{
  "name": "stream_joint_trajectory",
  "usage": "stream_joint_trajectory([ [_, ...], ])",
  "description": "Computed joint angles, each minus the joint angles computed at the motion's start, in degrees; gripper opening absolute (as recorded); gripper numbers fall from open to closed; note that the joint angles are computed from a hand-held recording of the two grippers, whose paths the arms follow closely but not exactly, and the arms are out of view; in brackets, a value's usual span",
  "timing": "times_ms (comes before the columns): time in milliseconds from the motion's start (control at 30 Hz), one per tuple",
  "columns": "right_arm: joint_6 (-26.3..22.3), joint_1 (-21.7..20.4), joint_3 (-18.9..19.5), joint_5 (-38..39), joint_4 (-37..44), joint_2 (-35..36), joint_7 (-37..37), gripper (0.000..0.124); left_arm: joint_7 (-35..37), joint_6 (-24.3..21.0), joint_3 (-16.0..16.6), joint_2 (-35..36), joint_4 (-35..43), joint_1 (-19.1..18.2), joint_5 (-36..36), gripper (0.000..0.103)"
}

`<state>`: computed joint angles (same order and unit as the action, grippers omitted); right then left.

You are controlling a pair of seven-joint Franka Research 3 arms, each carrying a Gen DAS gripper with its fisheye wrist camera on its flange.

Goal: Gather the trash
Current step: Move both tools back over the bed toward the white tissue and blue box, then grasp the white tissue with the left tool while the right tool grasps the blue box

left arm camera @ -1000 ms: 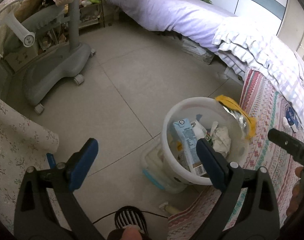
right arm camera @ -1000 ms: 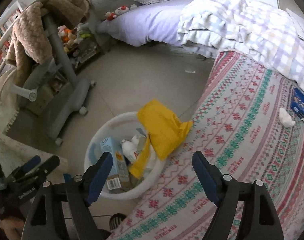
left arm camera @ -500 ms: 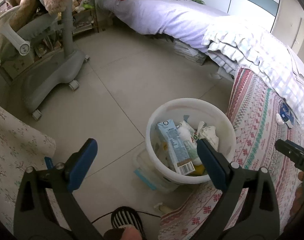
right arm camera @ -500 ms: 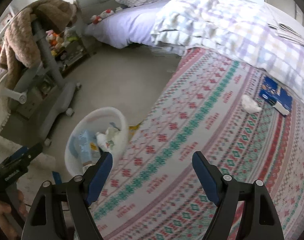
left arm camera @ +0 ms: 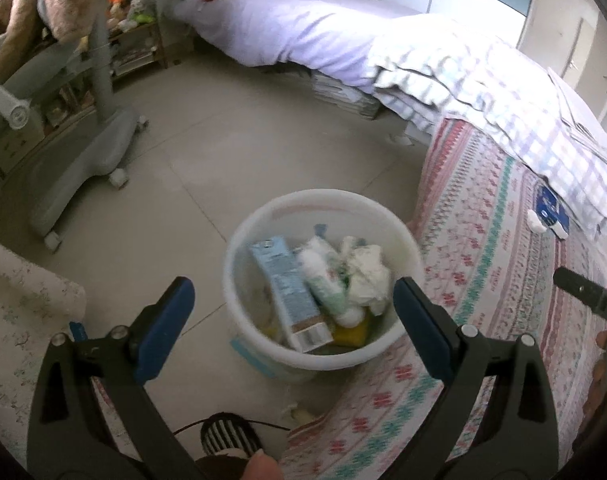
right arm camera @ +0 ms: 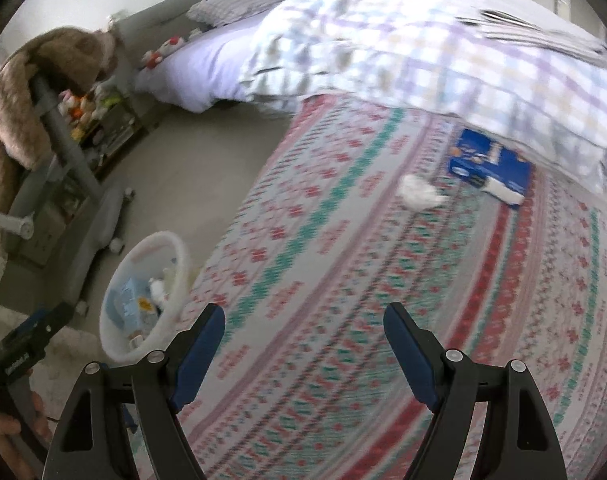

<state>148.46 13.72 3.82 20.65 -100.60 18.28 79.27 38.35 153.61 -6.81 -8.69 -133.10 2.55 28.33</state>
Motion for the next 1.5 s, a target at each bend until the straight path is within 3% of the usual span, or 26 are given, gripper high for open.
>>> stream_joint_trajectory([
  [633,0.4,-8.6,-4.4,-0.5,3.9,3.8,2.3,0.083,3.9,-0.9,-2.1,19.9,21.1,-9.1,-1.7,0.099],
  [867,1.1,-11.1,-4.6,0.6,6.6,6.5,2.0,0.083,7.0,3.1,-2.3,29.4,31.0,-11.8,-3.8,0.098],
  [1033,3.6,-12.2,-4.3,0.3,9.9,9.8,0.0,0.083,11.7,7.3,-2.5,36.8,38.9,-14.0,-5.2,0.084],
  [1233,4.2,-14.6,-1.6,2.3,15.5,14.5,-7.5,0.083,16.4,4.5,-2.1,45.8,50.7,-16.1,-8.6,0.055],
  [1300,4.7,-15.5,-0.3,3.4,17.3,16.0,-11.3,0.083,15.7,6.8,-1.1,47.4,52.2,-16.6,-8.9,0.043],
  [1400,4.9,-16.5,1.5,5.9,20.8,18.7,-15.1,0.083,18.3,8.3,-3.3,48.5,53.0,-14.6,-11.8,0.026],
  [1500,2.2,-17.1,2.8,7.8,26.1,22.2,-18.3,0.083,18.3,7.5,-2.9,47.3,52.0,-14.7,-13.2,0.019],
])
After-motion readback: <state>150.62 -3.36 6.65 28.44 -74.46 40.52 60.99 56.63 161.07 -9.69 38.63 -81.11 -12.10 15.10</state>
